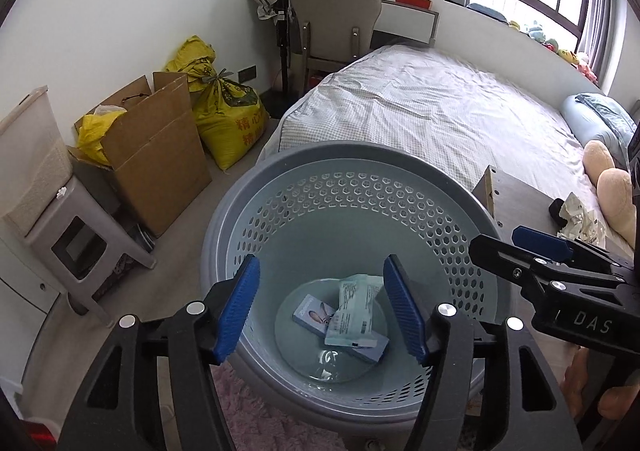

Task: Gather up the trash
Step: 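Withdraw both tools from the basket back toward the table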

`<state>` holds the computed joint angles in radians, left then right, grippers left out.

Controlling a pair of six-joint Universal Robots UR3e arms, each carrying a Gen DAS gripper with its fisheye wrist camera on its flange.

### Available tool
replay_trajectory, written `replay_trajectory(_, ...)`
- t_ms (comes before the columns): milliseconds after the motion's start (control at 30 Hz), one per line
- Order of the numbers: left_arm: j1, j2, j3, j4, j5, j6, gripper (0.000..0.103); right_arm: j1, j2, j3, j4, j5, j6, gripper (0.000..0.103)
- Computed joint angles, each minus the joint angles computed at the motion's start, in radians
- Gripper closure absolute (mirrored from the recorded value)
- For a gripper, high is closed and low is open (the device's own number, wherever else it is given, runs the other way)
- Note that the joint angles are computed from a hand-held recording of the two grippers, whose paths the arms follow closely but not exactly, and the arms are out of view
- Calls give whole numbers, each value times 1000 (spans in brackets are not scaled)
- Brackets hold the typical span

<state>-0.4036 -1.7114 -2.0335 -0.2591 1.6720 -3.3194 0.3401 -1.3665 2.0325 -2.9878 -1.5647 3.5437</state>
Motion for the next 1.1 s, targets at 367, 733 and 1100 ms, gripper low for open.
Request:
replay_trajectory(367,9,48,-29,-6,-4,-8,37,13,-28,27,-5,-13,12,26)
replay_trajectory(733,-7,89,-51,-12,1,-27,31,34,-83,73,-13,-35,30,26)
replay_trajectory(1100,-55,141,-69,-25,27,-48,24,46,-191,170,-25,-75,56,26)
